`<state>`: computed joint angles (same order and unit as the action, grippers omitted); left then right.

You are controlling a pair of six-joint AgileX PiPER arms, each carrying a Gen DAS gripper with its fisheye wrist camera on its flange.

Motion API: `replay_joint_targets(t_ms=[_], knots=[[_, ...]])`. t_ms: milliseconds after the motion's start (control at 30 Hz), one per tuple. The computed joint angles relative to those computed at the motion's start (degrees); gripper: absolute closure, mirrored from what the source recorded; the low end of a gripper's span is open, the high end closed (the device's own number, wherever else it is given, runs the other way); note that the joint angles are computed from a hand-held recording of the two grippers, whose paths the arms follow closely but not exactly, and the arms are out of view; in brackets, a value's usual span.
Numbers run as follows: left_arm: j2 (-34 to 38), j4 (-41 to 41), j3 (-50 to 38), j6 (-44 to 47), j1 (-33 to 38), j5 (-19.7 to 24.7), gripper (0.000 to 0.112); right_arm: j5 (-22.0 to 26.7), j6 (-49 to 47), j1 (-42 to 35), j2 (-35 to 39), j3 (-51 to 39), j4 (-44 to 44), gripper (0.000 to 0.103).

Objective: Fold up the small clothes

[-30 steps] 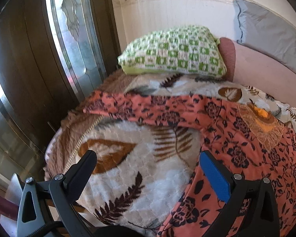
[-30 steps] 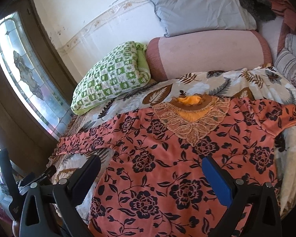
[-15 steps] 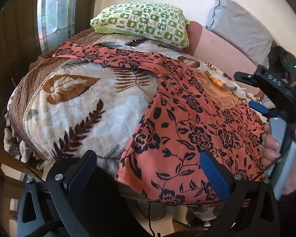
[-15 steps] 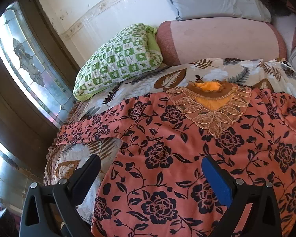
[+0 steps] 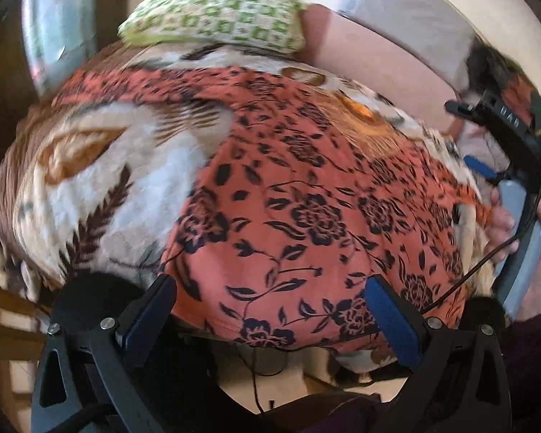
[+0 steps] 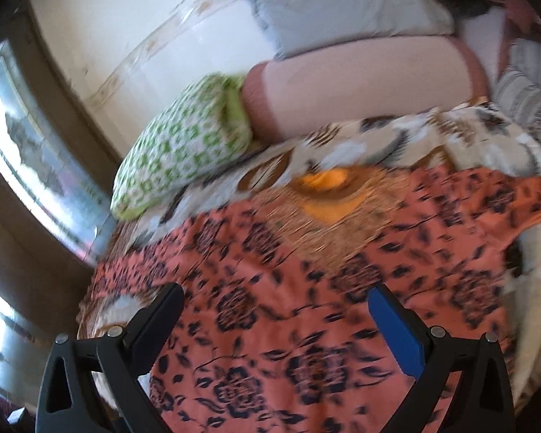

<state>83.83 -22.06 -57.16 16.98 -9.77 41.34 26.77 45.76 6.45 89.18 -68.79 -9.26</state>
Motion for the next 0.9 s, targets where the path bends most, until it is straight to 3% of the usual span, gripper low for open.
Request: replay_joint_targets(t_ms=[67,200,367,467,600,700,800,900], knots=[[-0.8,5.6,-1.3,-4.2,-3.9,-0.9,0.009,-1.2,-1.1,-3.7,-4.2,3.8,0.6,0.0],[0.0,28.0,-5.1,-22.3,-14.7,-5.0,0.009,-2.3,-8.6,-13.1,-12.4,10.5,6.8,0.0],[8.4,44.7,-15.5,-36.1,-22.1,-1.5,0.009,-1.6,-37.2,-33.1,-20.6,17.9,30.4,0.0],[12.4,48.0,-20.6,-40.1,-24.2,0.6,0.009,1.9,-54.4,-48.0,-21.5,20.1,45.7,0.0],[16.3,44.4,-25.6,-39.9,-25.2,2.4,0.009,11.9,-77.3,-70.9,-13.7,20.3,68.1,0.0],[19.5,43.0,-27.8,-39.3,-26.7,4.4,0.009,24.3,-90.8,-86.4,-2.2,18.8,81.1,0.007],[22.4,42.8,-29.0,-38.4,-29.0,6.6,0.009,30.5,-91.8,-93.3,7.5,16.2,86.5,0.008],[24.5,42.3,-29.9,-37.8,-30.6,7.8,0.009,33.2,-93.4,-94.0,13.9,13.6,90.6,0.008]])
